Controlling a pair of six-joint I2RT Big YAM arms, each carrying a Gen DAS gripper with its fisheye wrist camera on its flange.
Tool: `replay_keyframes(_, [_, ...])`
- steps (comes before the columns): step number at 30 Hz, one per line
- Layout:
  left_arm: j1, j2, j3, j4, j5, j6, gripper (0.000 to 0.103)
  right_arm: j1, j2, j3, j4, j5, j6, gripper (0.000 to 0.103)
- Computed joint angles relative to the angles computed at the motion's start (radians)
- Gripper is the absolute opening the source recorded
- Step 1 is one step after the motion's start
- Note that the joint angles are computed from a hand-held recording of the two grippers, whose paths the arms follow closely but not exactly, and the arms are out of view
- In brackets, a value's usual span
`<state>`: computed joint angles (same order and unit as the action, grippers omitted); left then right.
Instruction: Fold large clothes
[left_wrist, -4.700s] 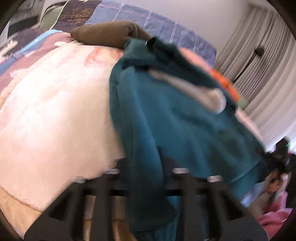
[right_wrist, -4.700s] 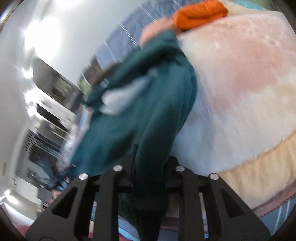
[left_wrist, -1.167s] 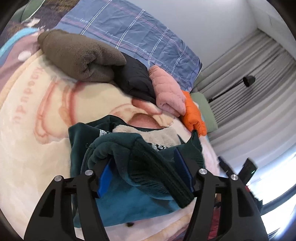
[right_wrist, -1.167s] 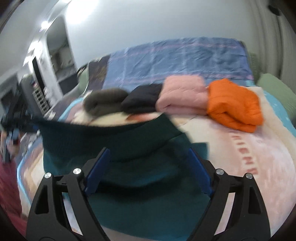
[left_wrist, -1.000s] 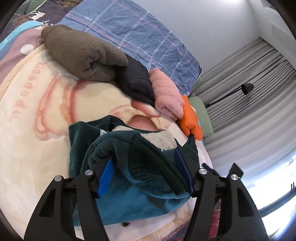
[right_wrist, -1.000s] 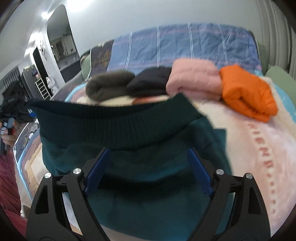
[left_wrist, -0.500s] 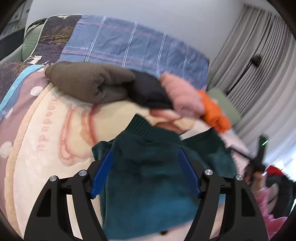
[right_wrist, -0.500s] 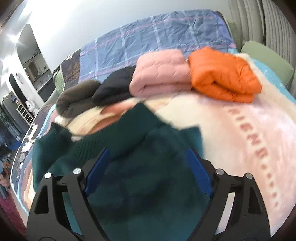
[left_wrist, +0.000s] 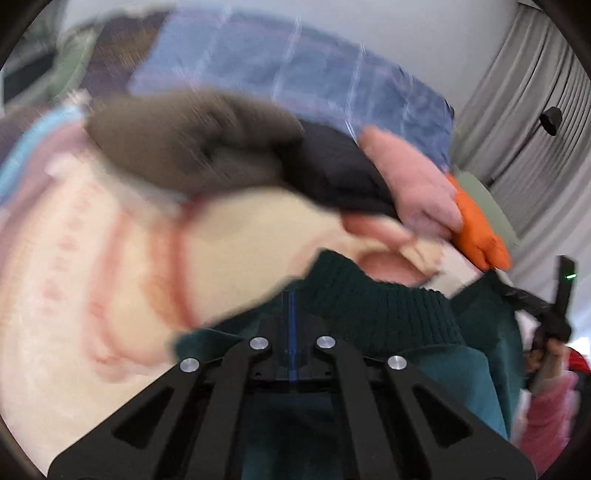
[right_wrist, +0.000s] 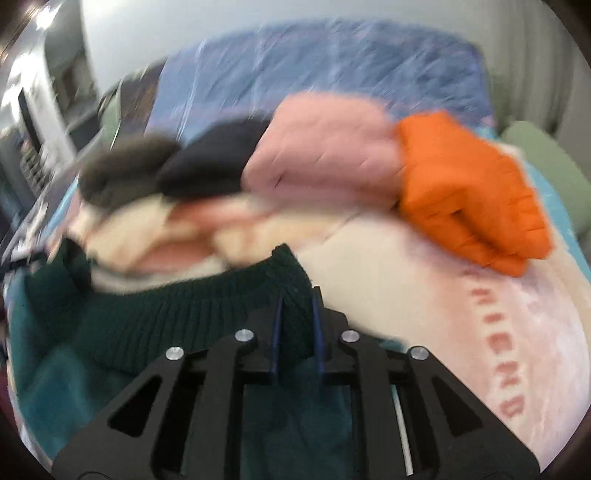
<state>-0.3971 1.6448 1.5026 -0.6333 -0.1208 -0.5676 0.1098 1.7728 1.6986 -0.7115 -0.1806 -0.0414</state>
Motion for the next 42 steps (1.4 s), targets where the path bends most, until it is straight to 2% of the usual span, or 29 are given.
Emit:
replay_keyframes(2, [0.004,-0.032,-0.032,0.007,-0.066,-0.004,0.000,-0.021,-0.012,-0.014,0.049,0.024,0.065,0.014])
replay_keyframes(3, [0.019,-0.038,-0.044,0.003,-0.049,-0.012,0.000,-0.028,0.013,0.013,0.028,0.036,0.069,0.014])
replay_keyframes(5, [0.040,-0.026,-0.049,-0.019,-0.014,-0.041,0.000,-0.039,0.107,0.111,-0.090,-0.013,0.076,0.014])
replay_keyframes(6, [0.050,-0.031,-0.072,0.020,0.030,-0.056,0.000,-0.038,0.141,0.133,-0.118,-0.042,0.084,0.015])
replay_keyframes(8, [0.065,-0.053,-0.123,0.128,0.137,-0.085,0.003,-0.028,0.147,0.110,-0.098,-0.040,0.068,0.016])
replay_keyframes(9, [0.073,-0.058,-0.137,0.179,0.207,-0.099,0.030,-0.022,0.134,0.093,-0.079,-0.021,0.061,0.018])
replay_keyframes(10, [0.077,-0.053,-0.129,0.191,0.251,-0.103,0.049,-0.020,0.129,0.091,-0.074,-0.017,0.058,0.019])
replay_keyframes(11, [0.074,-0.045,-0.116,0.189,0.257,-0.099,0.069,-0.019,0.119,0.083,-0.067,-0.016,0.055,0.020])
replay_keyframes(12, [0.064,-0.027,-0.085,0.171,0.249,-0.075,0.069,-0.021,0.116,0.079,-0.066,-0.017,0.055,0.021])
replay_keyframes(14, [0.048,0.028,-0.003,0.092,0.264,-0.021,0.070,-0.025,0.111,0.071,-0.065,-0.019,0.060,0.021])
replay_keyframes(15, [0.043,0.072,0.052,0.038,0.289,-0.008,0.070,-0.026,0.111,0.069,-0.060,-0.021,0.064,0.021])
replay_keyframes(16, [0.033,0.118,0.108,-0.017,0.279,-0.004,0.069,-0.029,0.109,0.063,-0.053,-0.022,0.069,0.021])
replay_keyframes(18, [0.014,0.175,0.181,-0.122,0.188,0.026,0.015,-0.031,0.104,0.058,-0.040,-0.020,0.083,0.022])
replay_keyframes(19, [0.014,0.172,0.174,-0.114,0.189,0.020,0.013,-0.033,0.087,0.038,-0.017,-0.023,0.090,0.022])
replay_keyframes(20, [0.011,0.138,0.132,-0.056,0.172,0.007,0.007,-0.032,0.075,0.026,0.008,-0.023,0.097,0.021])
replay_keyframes(21, [0.003,0.087,0.078,0.011,0.119,0.008,0.005,-0.034,0.056,0.004,0.039,-0.030,0.105,0.020])
replay_keyframes(23, [-0.005,-0.012,-0.022,0.114,0.038,0.027,0.005,-0.042,0.024,-0.029,0.089,-0.056,0.122,0.020])
replay_keyframes(25, [0.005,-0.040,-0.049,0.120,0.042,0.038,0.005,-0.039,0.037,-0.009,0.075,-0.065,0.119,0.020])
replay_keyframes(26, [0.011,-0.032,-0.042,0.092,0.036,0.030,0.005,-0.032,0.055,0.011,0.046,-0.051,0.108,0.020])
replay_keyframes(27, [0.011,-0.010,-0.023,0.033,0.017,0.027,0.005,-0.021,0.091,0.051,-0.011,-0.020,0.093,0.022])
replay_keyframes(29, [-0.003,0.040,0.006,-0.029,-0.061,0.069,0.006,-0.003,0.145,0.103,-0.076,0.038,0.074,0.024])
replay_keyframes(30, [-0.013,0.076,0.026,-0.057,-0.088,0.089,0.006,0.002,0.161,0.118,-0.091,0.062,0.079,0.029])
replay_keyframes(31, [-0.020,0.103,0.043,-0.081,-0.090,0.089,0.006,0.003,0.164,0.125,-0.100,0.077,0.087,0.038])
replay_keyframes(32, [-0.034,0.118,0.060,-0.104,-0.128,0.108,0.007,0.003,0.156,0.123,-0.097,0.103,0.100,0.044])
replay_keyframes(33, [-0.044,0.125,0.076,-0.121,-0.161,0.125,0.007,0.000,0.141,0.111,-0.086,0.120,0.106,0.050])
replay_keyframes(36, [-0.051,0.080,0.071,-0.119,-0.181,0.137,0.013,-0.003,0.057,0.032,-0.012,0.145,0.103,0.051])
replay_keyframes(38, [-0.054,0.030,0.057,-0.099,-0.181,0.105,0.013,0.010,-0.024,-0.045,0.055,0.167,0.098,0.044])
replay_keyframes(40, [-0.067,-0.022,0.042,-0.041,-0.181,0.097,0.015,0.025,-0.096,-0.106,0.110,0.116,0.087,0.043])
replay_keyframes(42, [-0.089,-0.044,0.043,0.018,-0.129,0.088,0.017,0.053,-0.161,-0.167,0.164,0.046,0.069,0.043])
